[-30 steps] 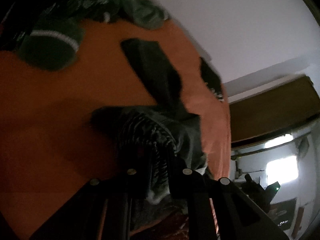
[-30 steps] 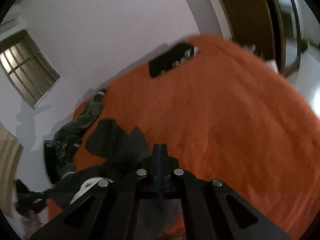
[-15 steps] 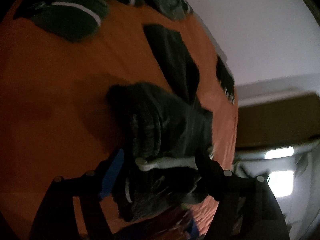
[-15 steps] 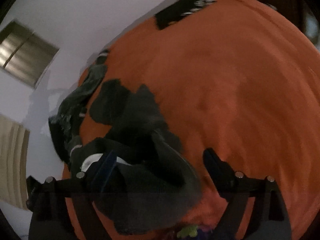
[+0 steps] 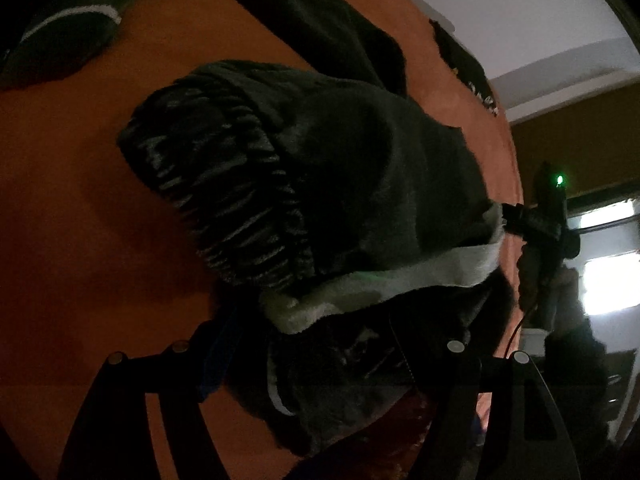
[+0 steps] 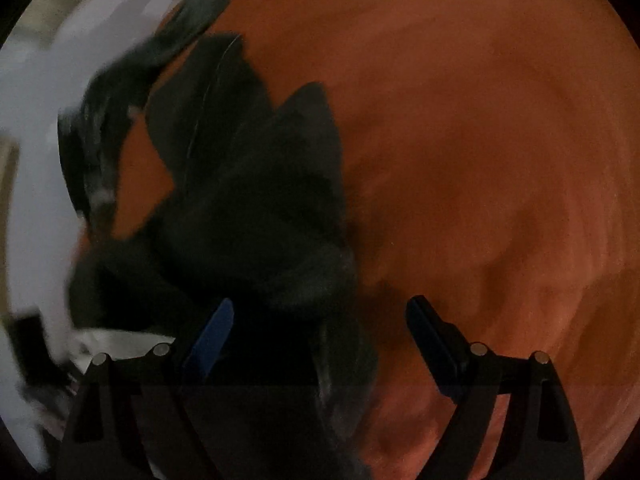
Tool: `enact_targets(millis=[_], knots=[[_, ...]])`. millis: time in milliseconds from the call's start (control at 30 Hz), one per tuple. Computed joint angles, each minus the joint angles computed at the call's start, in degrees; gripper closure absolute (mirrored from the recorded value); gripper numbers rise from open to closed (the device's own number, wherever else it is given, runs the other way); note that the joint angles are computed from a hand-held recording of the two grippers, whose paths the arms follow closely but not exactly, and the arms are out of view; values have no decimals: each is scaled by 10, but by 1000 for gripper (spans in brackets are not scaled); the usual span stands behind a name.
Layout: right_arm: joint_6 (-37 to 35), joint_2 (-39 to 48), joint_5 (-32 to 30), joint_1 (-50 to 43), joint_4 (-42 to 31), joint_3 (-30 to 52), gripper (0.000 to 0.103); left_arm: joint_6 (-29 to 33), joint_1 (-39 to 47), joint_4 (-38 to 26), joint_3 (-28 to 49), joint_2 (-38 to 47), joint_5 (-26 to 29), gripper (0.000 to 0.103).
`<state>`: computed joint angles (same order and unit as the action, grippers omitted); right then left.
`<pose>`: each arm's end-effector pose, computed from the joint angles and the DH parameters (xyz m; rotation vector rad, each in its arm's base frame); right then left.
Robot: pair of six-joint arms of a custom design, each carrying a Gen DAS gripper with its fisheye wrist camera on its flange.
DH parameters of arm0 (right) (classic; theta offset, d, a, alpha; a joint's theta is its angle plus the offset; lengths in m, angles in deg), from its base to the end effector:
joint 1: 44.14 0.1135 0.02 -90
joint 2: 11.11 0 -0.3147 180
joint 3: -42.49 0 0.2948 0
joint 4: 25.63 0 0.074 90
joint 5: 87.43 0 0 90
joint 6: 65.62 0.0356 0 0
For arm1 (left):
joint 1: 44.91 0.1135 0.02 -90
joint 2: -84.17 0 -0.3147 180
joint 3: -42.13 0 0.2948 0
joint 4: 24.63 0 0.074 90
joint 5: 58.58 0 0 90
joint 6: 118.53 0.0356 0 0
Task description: Fold clothes
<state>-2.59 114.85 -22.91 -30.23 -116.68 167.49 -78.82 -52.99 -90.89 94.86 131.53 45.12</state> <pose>0.4776 0.1341 0.2572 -1.0532 2.8604 0.6908 0.1505 -0.0299 0.2777 -0.9080 2.5900 -0.6350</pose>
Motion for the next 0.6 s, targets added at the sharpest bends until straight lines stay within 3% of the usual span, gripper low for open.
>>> enact_targets(millis=[67,100,133,200,333,467,600], knots=[[-15,10,-1,16,-3,1,15,11,14,8,-3,7,4,29],[-16,14,0,23,-2,1,17,10,14,8,-4,6,-3,38],[-17,15,6,32,6,-4,23,4,8,5,-2,8,-24,61],[2,12,42,47,37,-17,42,-2,9,-3,0,6,-52,88],[81,4,32,37,50,-16,72,-11,55,-10,4,-48,-47,95],[115,-94,1,13,163,-91,81,11,51,-16,54,-56,-71,97],[157,-139,-24,-20,201,-77,83,11,30,-26,86,-60,-85,97]])
